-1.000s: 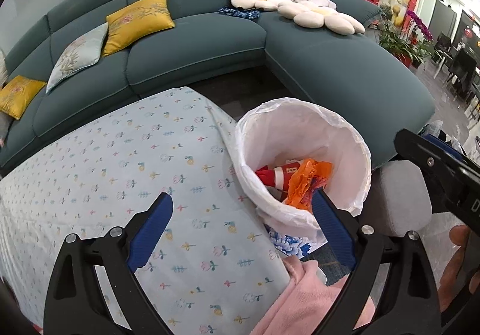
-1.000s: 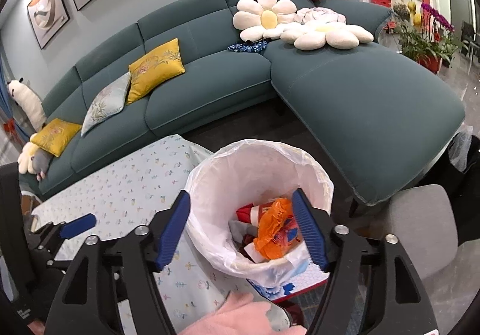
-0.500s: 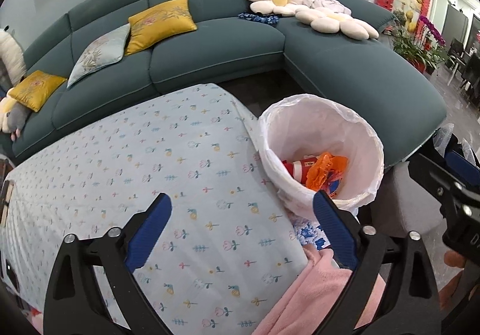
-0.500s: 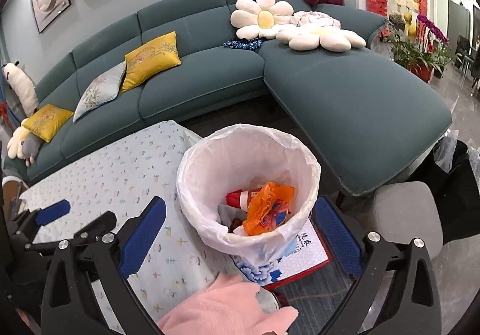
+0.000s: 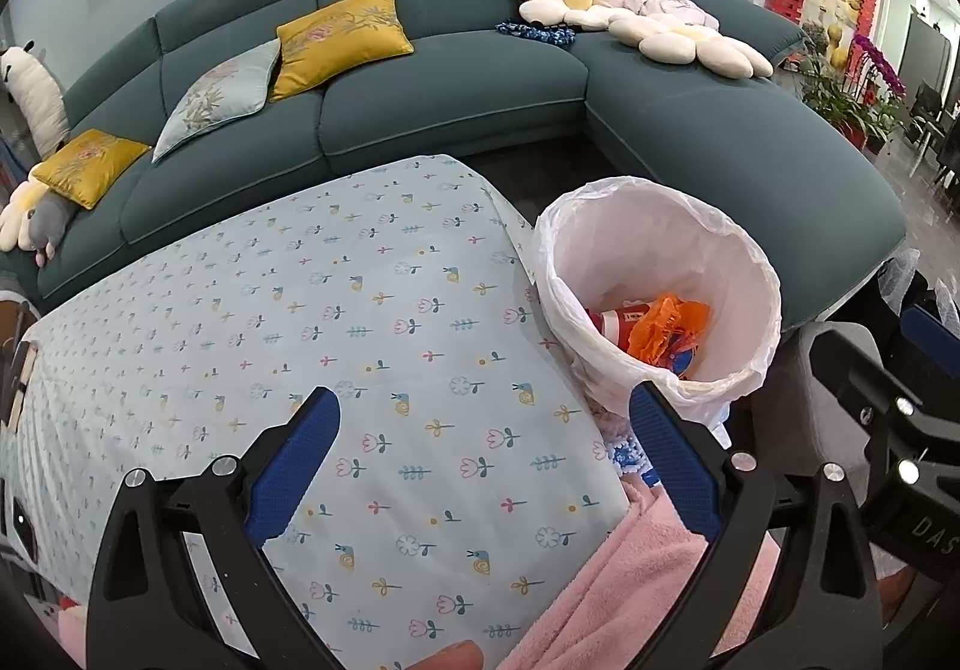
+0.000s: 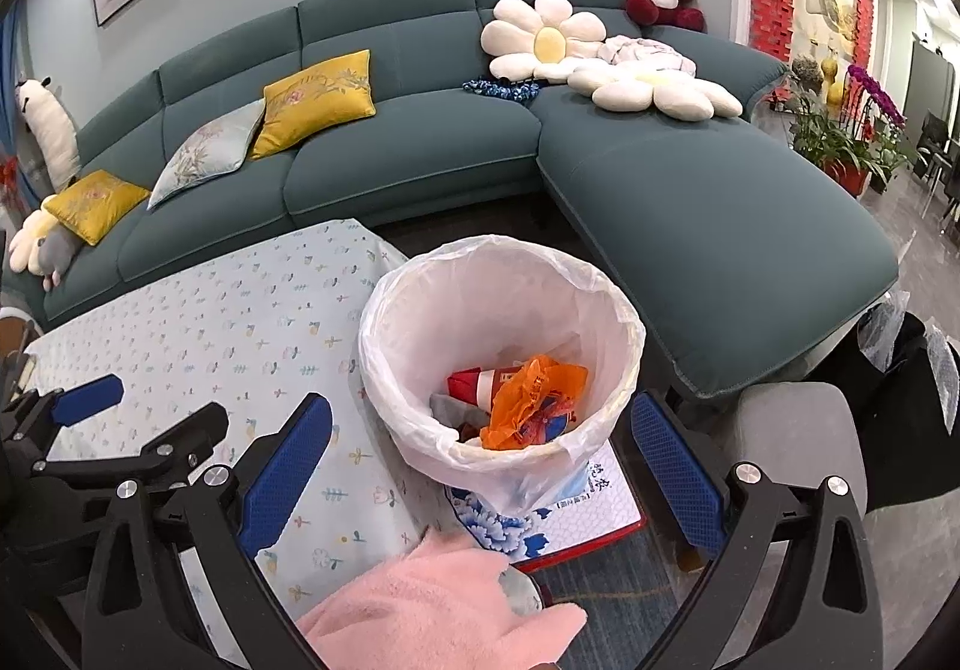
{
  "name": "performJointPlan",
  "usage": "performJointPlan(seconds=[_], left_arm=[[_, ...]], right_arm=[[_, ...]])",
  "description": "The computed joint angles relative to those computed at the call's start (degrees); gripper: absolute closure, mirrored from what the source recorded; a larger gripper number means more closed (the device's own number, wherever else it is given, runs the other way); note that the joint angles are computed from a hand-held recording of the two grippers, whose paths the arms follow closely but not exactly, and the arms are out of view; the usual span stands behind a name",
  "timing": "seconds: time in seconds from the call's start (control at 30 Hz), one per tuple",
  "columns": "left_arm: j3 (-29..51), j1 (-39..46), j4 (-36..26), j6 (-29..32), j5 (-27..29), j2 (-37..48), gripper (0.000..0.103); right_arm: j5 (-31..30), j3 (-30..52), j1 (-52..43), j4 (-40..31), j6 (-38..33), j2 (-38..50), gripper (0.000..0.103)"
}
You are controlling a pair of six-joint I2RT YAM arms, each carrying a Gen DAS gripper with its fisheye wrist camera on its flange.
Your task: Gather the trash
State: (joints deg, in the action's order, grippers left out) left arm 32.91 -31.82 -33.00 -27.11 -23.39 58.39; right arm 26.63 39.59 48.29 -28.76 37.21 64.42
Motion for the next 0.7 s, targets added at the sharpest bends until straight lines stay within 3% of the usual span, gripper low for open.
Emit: performJointPlan(seconds=[0.7], left_arm=[[-0.7,1.1,1.7,-0.6,0.4,1.6,0.01]], right_arm=[[-0.9,0.1,-0.8,0.6,0.0,1.5,0.007]])
